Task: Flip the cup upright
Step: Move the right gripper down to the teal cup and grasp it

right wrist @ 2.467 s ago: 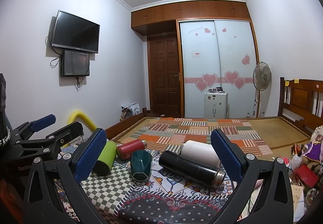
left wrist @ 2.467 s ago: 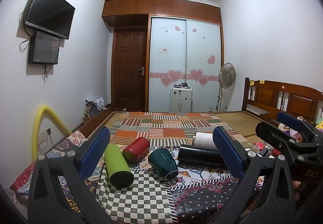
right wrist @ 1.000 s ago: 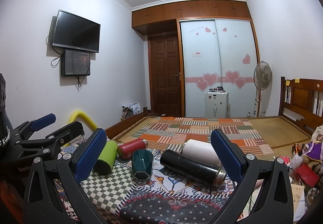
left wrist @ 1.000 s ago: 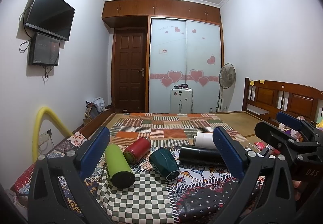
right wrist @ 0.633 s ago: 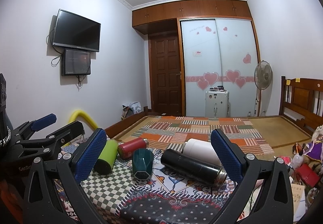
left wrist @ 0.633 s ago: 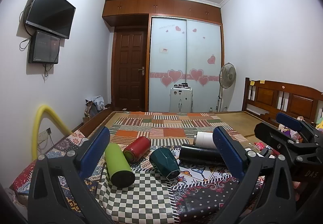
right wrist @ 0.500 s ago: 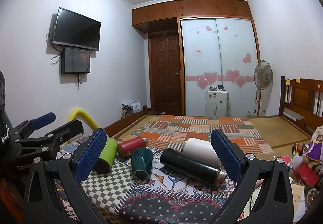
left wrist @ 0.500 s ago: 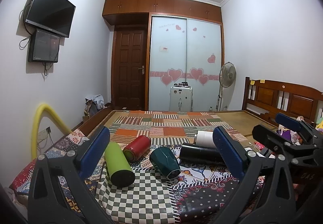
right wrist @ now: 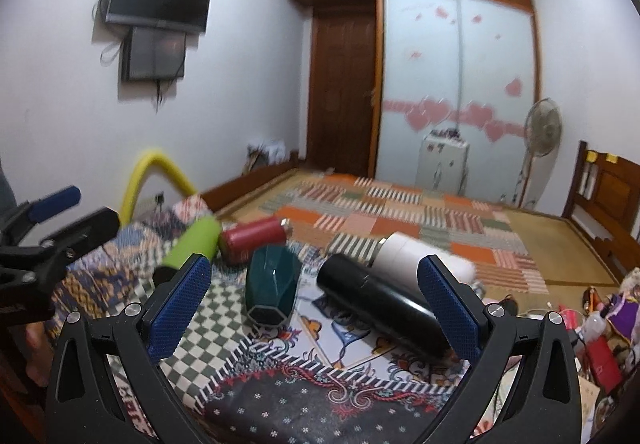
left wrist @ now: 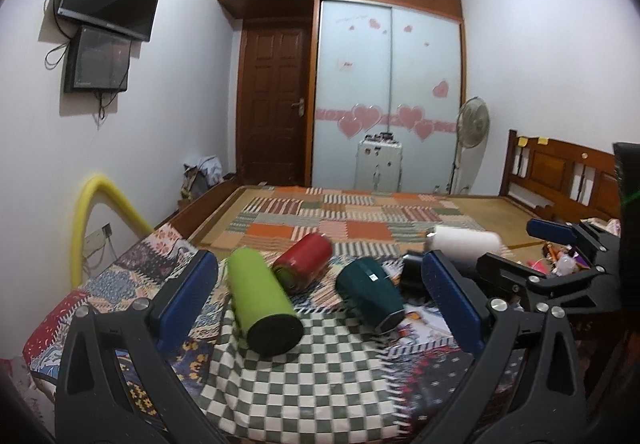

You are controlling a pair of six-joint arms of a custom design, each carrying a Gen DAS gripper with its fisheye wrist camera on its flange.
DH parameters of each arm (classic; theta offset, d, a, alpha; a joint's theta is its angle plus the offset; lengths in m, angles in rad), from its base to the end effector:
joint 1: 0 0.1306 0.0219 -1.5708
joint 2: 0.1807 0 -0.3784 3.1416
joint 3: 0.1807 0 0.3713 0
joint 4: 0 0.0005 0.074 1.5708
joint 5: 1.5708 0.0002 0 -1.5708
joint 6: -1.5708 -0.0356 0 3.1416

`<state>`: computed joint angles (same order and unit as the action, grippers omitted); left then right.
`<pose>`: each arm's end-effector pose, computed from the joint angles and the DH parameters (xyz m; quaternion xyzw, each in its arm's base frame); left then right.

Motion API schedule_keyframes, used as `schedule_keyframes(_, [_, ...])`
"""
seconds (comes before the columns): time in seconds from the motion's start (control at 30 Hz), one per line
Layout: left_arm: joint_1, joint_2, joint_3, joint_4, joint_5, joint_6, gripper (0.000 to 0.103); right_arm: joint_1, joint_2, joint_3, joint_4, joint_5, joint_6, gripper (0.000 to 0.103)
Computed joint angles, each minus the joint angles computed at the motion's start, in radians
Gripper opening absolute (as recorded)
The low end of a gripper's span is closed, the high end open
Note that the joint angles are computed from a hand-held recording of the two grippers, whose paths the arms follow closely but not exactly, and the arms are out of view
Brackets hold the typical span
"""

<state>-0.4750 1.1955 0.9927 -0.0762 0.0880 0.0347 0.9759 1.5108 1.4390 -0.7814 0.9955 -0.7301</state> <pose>0.3697 -0.1942 0.3967 0.2001 0.7727 -0.1856 0.5731 0.3048 0.3963 0.4091 0.0655 0.8371 -0.0616 0.5397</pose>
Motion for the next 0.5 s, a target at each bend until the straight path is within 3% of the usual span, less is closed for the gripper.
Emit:
schedule_keyframes(0.3, [0.054,0.101,0.022,0.000,0.007,-0.012,0.103,-0.128,0.097,0.083,0.005,-0.309,0.102,0.103])
schedule_keyframes(0.4, [0.066,0.118,0.020,0.001,0.017,-0.018,0.103,-0.174,0.143,0.130,-0.031,-0.421,0.117,0.101])
schedule_keyframes(0.5, [0.075,0.132,0.017,0.010,0.029,-0.020,0.103,-0.199,0.181,0.176,-0.079,-0.478,0.130,0.099])
